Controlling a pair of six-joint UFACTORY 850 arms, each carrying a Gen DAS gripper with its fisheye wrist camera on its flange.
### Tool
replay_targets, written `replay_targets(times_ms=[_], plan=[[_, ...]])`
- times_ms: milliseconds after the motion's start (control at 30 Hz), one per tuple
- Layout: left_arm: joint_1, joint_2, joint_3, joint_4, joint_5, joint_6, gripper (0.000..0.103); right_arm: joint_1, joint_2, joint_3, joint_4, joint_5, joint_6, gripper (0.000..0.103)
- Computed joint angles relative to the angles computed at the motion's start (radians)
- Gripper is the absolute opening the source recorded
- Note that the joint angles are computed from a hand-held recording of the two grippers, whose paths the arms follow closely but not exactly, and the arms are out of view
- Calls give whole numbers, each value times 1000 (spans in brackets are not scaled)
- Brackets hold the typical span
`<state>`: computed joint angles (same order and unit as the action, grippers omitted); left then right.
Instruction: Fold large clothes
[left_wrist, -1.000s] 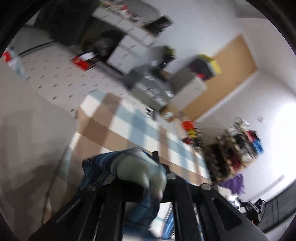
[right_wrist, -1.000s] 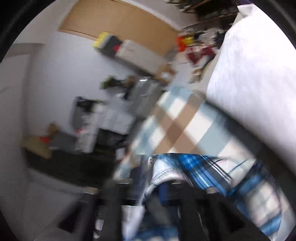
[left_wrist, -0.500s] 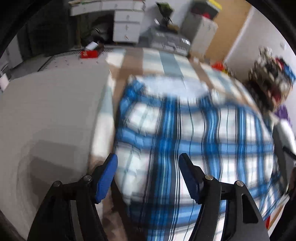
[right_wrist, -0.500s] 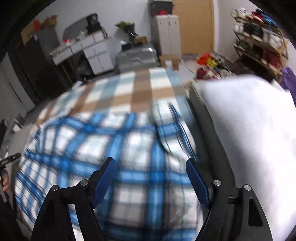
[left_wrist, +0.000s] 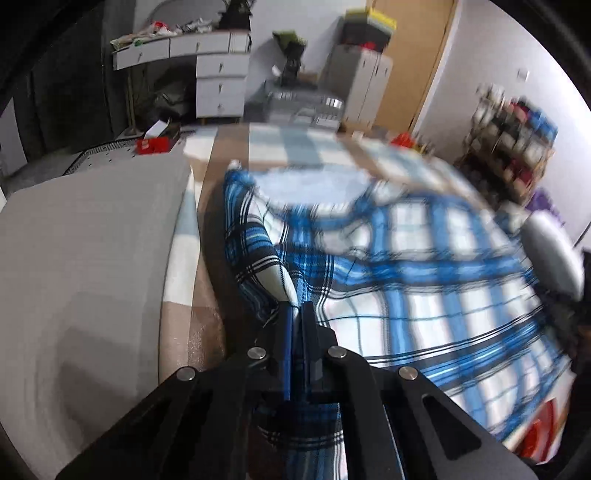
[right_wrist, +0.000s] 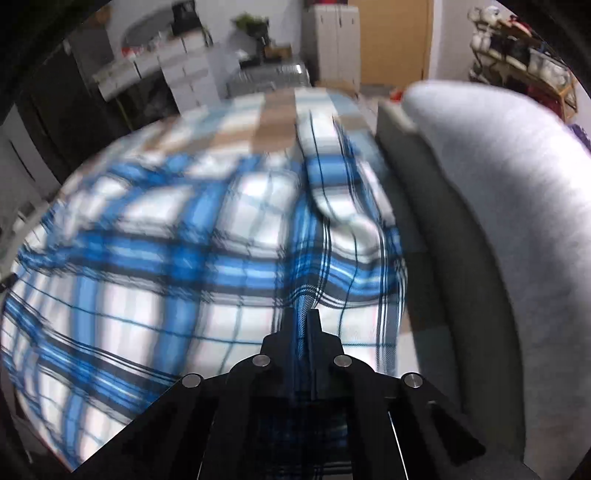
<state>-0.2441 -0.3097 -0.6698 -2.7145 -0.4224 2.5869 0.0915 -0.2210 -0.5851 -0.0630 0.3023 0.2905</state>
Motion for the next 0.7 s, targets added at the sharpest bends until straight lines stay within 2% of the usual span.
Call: replay_targets(times_ms=[133, 233, 300, 333, 367, 400, 467, 533, 567, 600, 633, 667, 700], plan=[[89, 157, 129, 288, -213, -255, 0, -38, 208, 163, -192, 202, 180, 1], [167, 250, 223, 419, -385, -352, 0, -97, 352, 282, -330, 315, 316, 0], [224, 251, 259, 486, -484, -394, 0, -111, 417, 348, -320, 313, 318, 0], [251, 249, 282, 501, -519, -405, 0, -118, 417, 363, -320, 309, 324, 0], [262, 239, 298, 476, -515, -398, 0, -138, 413, 385, -362, 294, 370, 0], [259, 223, 307, 435, -479, -396, 0, -146, 407, 390, -381, 269, 395, 1], [274, 171, 306, 437, -470, -433, 0, -119, 386, 389, -293, 155, 352, 5], [267, 163, 291, 461, -441, -474, 0, -104, 353, 366, -236, 98, 335, 9], [255, 174, 287, 465, -435, -470, 4, -108, 353, 363, -271, 99, 373, 18], [237, 190, 279, 462, -423, -458, 14, -116, 353, 361, -301, 111, 400, 31], [203, 201, 261, 440, -398, -433, 48, -115, 359, 359, -307, 121, 407, 39], [184, 215, 257, 427, -378, -424, 78, -112, 366, 356, -307, 130, 408, 52], [166, 218, 243, 413, -364, -413, 79, -103, 387, 359, -310, 128, 415, 56]])
